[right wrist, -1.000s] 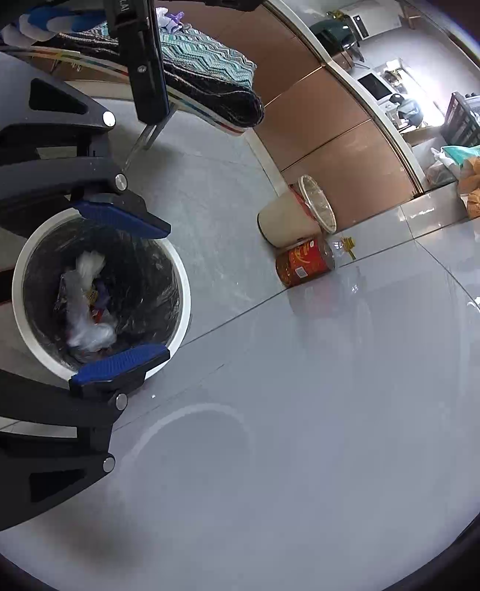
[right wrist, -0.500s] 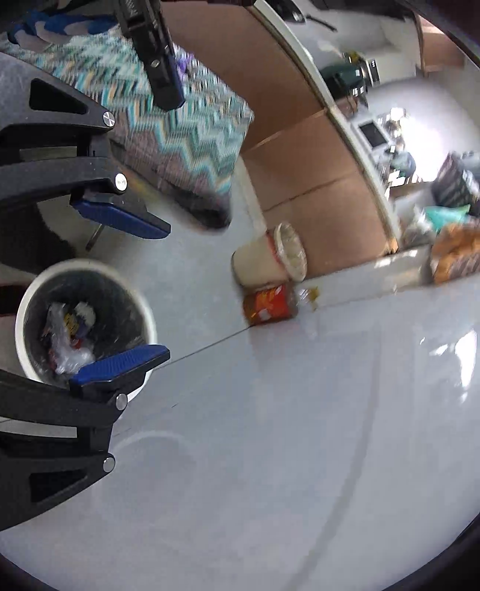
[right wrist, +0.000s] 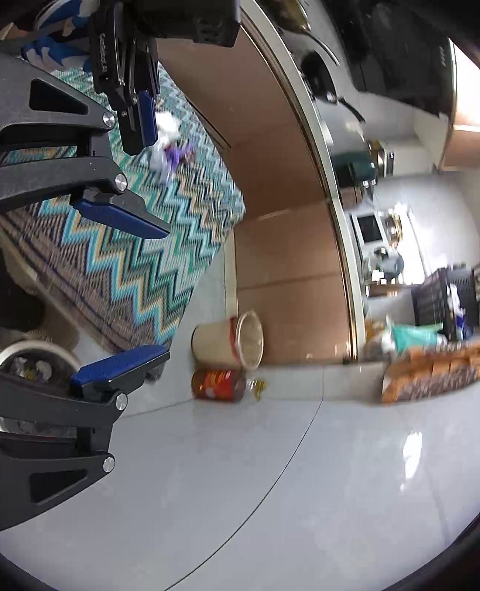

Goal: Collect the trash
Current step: 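Grasp the purple bag with the right tool while the left tool grasps the white tissue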

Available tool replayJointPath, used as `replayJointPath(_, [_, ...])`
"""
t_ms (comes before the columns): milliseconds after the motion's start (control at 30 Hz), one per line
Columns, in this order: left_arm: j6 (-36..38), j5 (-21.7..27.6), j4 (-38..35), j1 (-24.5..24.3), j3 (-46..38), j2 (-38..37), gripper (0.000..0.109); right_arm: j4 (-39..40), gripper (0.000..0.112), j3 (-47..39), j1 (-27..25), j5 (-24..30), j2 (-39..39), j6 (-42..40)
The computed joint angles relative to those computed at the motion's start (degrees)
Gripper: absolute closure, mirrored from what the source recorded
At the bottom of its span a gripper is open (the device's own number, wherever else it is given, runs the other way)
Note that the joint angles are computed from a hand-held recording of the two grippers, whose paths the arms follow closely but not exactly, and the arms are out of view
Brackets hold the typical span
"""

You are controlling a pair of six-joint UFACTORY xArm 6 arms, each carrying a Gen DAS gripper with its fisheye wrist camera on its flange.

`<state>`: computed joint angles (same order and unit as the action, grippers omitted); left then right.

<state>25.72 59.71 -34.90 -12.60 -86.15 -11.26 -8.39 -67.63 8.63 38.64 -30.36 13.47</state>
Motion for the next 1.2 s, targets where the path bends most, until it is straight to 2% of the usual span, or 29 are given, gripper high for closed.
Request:
replayJointPath(167, [2.1,0.5,-1.7,8.2,1.6,-0.5,0.07,-1.4,0.055,-4.6,4.8,0.4,4.9,0.4])
replayJointPath(300, [2.8,2.0,-1.8,15.3,1.0,1.5,0.07,1.0,0.055,-8.5,8.0,0.3,9.8,-2.5])
replayJointPath(500, [0.1,2.1,-0.2,21.3,-3.4,8.4,0.07,6.3,0.055,-14.7,10.7,1.2,18.2,-7.9])
replayJointPath(633, [-2.3,2.5,0.6,22.9,-7.6,13.9,0.07,9.3,0.061,-20.1,11.9,2.3,24.6,-11.2])
replayJointPath(800, [-6.5,3.9,0.7,23.9,-13.6,21.1,0.07,12.3,0.062,-29.3,12.9,5.2,34.2,-14.7])
replayJointPath(1033, [-8.9,6.8,-3.0,23.9,-21.9,29.0,0.07,14.1,0.062,-45.8,13.6,12.9,49.5,-16.6])
replayJointPath(1200, [-8.4,7.7,-4.3,23.1,-24.8,31.6,0.07,13.8,0.062,-59.3,14.2,20.9,60.5,-17.5])
